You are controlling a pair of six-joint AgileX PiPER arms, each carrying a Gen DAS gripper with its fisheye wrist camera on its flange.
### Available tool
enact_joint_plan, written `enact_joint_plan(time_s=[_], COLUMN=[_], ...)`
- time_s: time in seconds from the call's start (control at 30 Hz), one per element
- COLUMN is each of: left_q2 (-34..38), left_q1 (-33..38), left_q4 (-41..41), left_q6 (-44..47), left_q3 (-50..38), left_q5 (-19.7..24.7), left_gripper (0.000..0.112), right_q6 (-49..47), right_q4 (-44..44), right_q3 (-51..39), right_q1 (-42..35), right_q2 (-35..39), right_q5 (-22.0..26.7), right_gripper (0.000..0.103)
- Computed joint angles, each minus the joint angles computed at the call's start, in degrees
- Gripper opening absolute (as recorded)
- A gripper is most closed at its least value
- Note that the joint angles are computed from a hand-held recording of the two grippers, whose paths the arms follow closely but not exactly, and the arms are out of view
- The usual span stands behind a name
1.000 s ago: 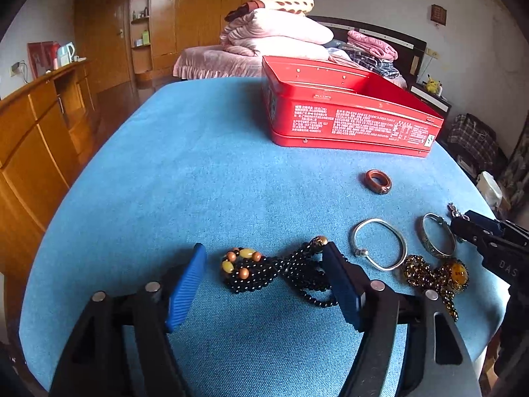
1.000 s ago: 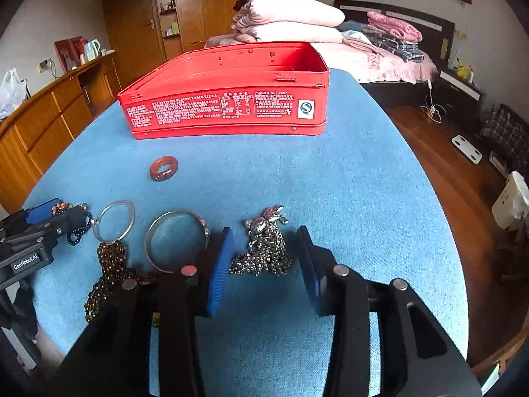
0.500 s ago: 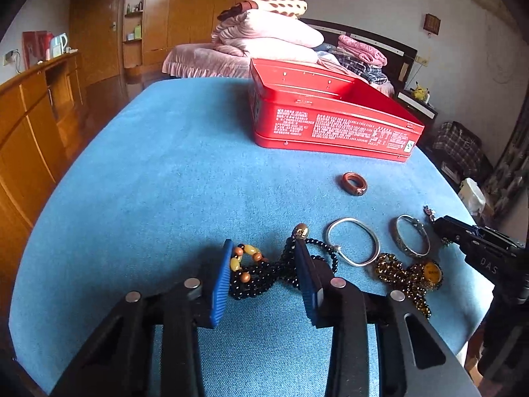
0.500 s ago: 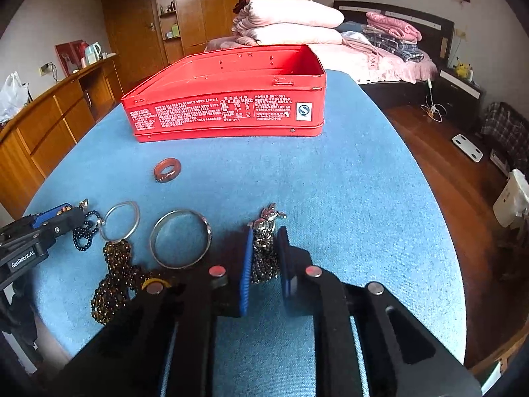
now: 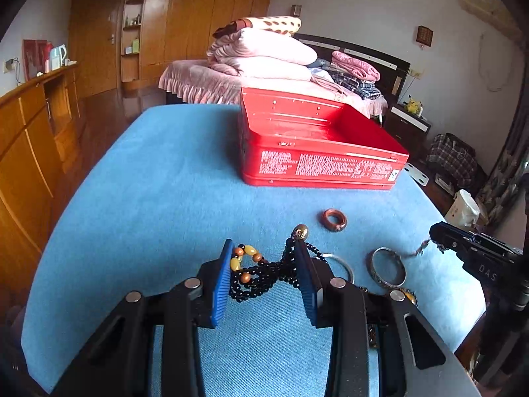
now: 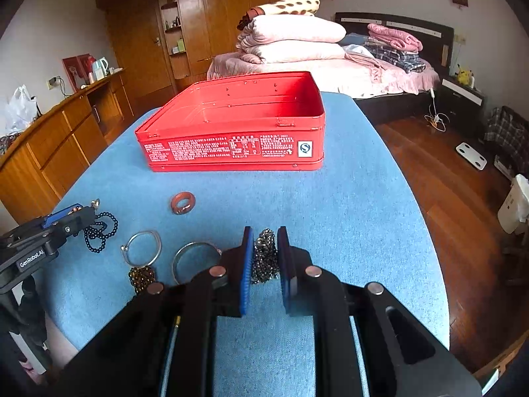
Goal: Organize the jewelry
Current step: 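Lift both held items toward the red tin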
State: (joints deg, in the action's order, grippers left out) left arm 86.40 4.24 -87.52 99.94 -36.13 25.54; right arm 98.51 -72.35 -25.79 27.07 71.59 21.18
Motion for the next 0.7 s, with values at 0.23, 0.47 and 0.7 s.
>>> enact_joint_plan(time_s=[0.23,0.47,0.7], left_q2=[0.3,0.8,1.6], left_q1=[-3.5,-5.0,-7.2], left_q4=[1.0,3.4,7.4], left_q6=[-3.9,-8.7,-15.5], left_q3=[-3.1,-6.2,-11.1], left_q5=[-2.5,-2.5,-3.0], left_gripper=[0.037,0.037,0.037], right_q6=[-6.2,-11.6,-22.6], right_q4=[3.6,6.8,14.2], right_q3=[-2.9,-4.8,-10.0], right_q1=[-1.3,-4.5,-6.0], right_q2=[0.0,-0.1,0.0], right_q5=[-0.2,-3.7,-3.4], right_gripper=[0.011,0.010,0.010])
